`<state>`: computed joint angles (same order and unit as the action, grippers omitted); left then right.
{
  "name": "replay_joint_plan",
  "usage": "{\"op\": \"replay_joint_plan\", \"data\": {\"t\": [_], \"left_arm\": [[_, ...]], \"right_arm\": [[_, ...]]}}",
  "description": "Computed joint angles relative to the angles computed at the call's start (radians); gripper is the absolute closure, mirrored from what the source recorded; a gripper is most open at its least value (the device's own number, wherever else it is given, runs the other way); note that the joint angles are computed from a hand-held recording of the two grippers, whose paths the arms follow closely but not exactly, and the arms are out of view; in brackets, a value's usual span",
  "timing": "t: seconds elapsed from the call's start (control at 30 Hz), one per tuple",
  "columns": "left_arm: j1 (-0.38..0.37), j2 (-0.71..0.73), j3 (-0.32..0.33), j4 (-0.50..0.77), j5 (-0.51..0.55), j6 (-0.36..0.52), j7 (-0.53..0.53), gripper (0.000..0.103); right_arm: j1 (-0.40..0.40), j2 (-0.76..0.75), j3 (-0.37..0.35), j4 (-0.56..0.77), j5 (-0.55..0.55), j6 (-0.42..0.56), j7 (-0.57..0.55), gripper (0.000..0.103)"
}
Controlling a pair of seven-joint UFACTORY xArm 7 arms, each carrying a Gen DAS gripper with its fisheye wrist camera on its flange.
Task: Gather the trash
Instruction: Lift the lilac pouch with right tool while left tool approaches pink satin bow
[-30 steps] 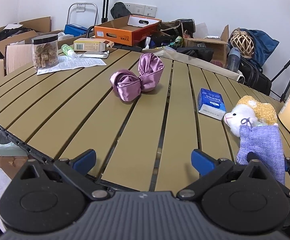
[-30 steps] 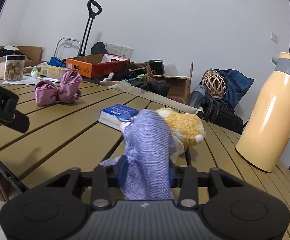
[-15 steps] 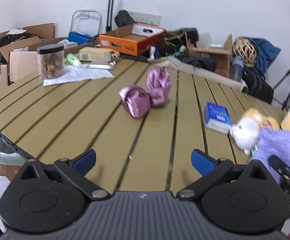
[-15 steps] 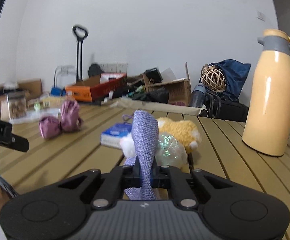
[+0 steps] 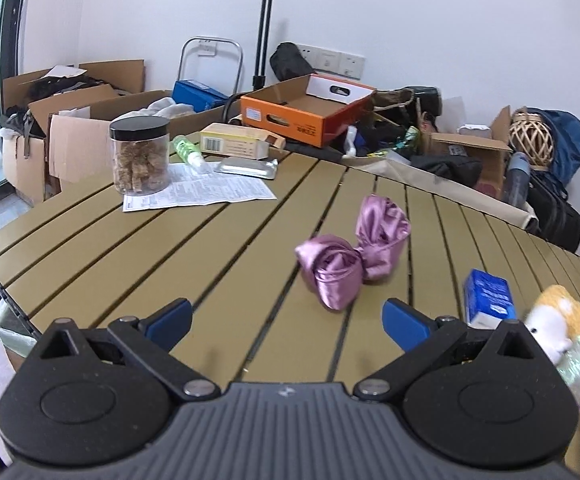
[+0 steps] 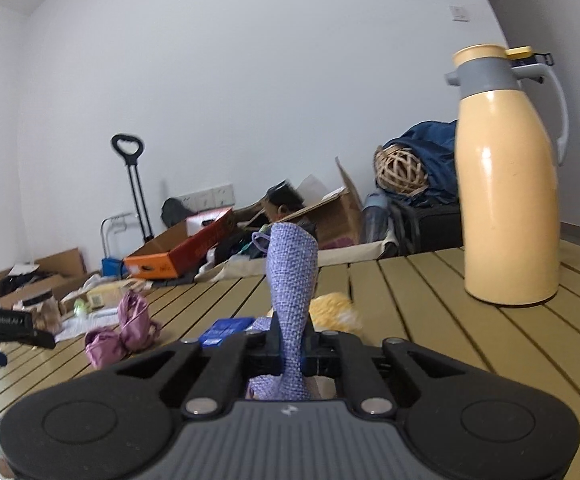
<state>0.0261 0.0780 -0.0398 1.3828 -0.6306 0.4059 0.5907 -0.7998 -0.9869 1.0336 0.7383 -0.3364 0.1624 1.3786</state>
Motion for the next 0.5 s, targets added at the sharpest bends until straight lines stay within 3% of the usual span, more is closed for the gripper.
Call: {"op": "replay_joint_plan", "data": {"t": [0.27, 0.5], "left_arm": [[0.010, 0.074, -0.015, 0.085, 0.057, 0.002, -0.040, 0.000], [0.009, 0.152, -0.064, 0.175, 0.078, 0.012, 0.001, 0.000]], "right_arm": [[0.006, -0.043, -0.041, -0.055, 0.010, 0.008, 0.036, 0.097], [0.028, -0.093, -0.097, -0.121, 0.010, 0.023, 0.081, 0.097]]}}
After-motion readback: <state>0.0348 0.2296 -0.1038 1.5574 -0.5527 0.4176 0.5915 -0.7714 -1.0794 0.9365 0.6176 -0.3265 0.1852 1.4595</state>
